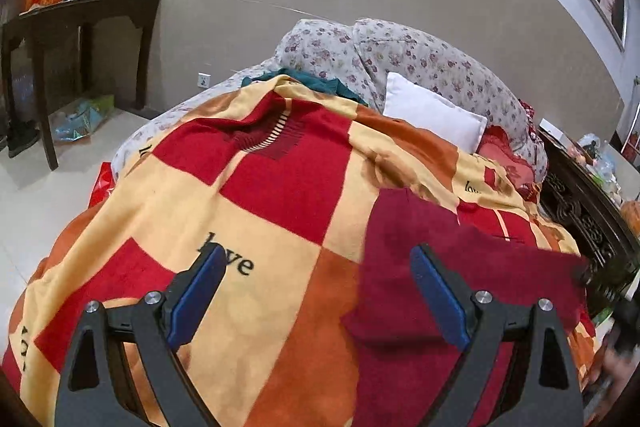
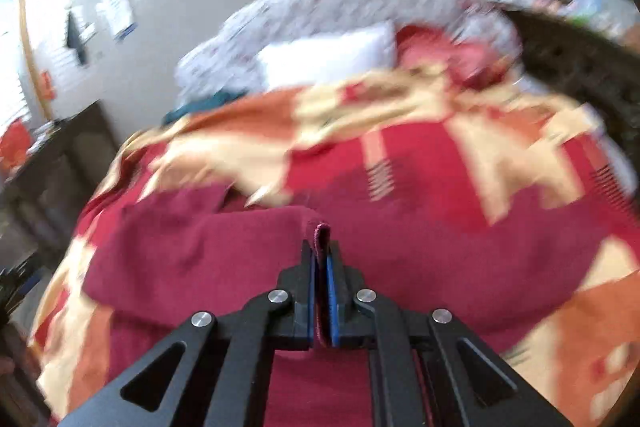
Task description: Fold small clothes
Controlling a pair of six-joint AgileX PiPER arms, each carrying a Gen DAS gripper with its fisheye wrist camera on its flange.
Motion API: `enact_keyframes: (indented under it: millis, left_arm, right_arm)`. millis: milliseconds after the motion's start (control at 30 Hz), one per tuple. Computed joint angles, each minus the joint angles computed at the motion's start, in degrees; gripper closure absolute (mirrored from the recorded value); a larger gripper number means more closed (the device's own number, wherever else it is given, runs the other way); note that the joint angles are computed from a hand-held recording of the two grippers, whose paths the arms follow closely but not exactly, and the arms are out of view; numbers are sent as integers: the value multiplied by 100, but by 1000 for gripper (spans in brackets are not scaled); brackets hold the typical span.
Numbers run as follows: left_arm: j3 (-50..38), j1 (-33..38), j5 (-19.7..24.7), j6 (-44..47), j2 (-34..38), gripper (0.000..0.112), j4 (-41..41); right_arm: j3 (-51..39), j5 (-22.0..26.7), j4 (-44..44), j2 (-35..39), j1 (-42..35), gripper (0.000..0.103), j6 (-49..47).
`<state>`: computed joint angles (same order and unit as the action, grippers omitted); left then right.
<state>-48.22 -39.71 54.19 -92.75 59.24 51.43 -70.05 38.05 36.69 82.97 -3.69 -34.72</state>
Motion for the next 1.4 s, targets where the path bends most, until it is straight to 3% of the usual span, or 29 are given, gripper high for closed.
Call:
enact_keyframes:
  millis: [133,267,333,367,433,500,533,600,633,767,867,933,967,1033,1167,1267,1333,1400]
  left_arm:
    - [-198,-83,-175,139,521,20,-132]
    - [-605,-129,-216,567,1217,20,-214]
    - [-807,-93,-121,854,1489,20,-231]
    - [-871,-82,-39,947,1596,20,-261]
    - [-757,-66,-123,817,1642,20,-238]
    - [-561,-10,-299,583,1627,20,-270]
    - [-467,33,-390,486,1650,20,-330]
    - [-268,175,-656,473,1691,20,-502]
    - [-177,224,-760,455,1691,20,-522]
    - [240,481,-1329,159,1516,20,-469]
    - [328,503,-1449,39,1484,20,-337]
    - [370,483,-1480,-9,1473,19,-242]
    - [391,497,-1512,-4,1450,19,-237]
    - [461,595,-1660,-11,1378,19,-226]
    - [519,812,-1872,-140,1328,19,-185]
    - [521,781,-1851,-90,1365,19,-122]
    - [486,730,-1780,-15,1394,19,-122]
    - [483,716,-1764,-14,1383,19,-115]
  right_arm:
    - [-494,-362,-1457,523,-28,97,1100]
    - [-1114,346,-1822,1424,-28,95,1617]
    - [-1054,401,-1622,1279,-216,86,1519]
    - [-920,366,-1453,1051,-314,77,1518]
    - [-807,555,-537,783,-473,61,827]
    - [-932,1156,344,759,-297,38,-104]
    - [-1065,1524,660,844,-137,37,-427]
    - [-1402,2218,1213,1159,377,37,-802]
    - [-1582,2324,1282,1321,720,37,-733]
    - [-2195,1793,859,1853,1957,38,-429]
    - [-2851,1841,678,2441,2413,39,-95]
    - [-3305,1874,487,2863,2609,72,25]
    - [-3471,1765,69,3010,2787,95,226]
    - [-3641,1694,-361,3095,2991,96,503]
    - [-3411,768,-657,2943,3289,96,585]
    - [-4067,1111,-958,3544,3397,95,1151]
    - [-3797,1023,-477,3401,3218,93,896]
    - [-3339,1109,64,3025,2898,75,766]
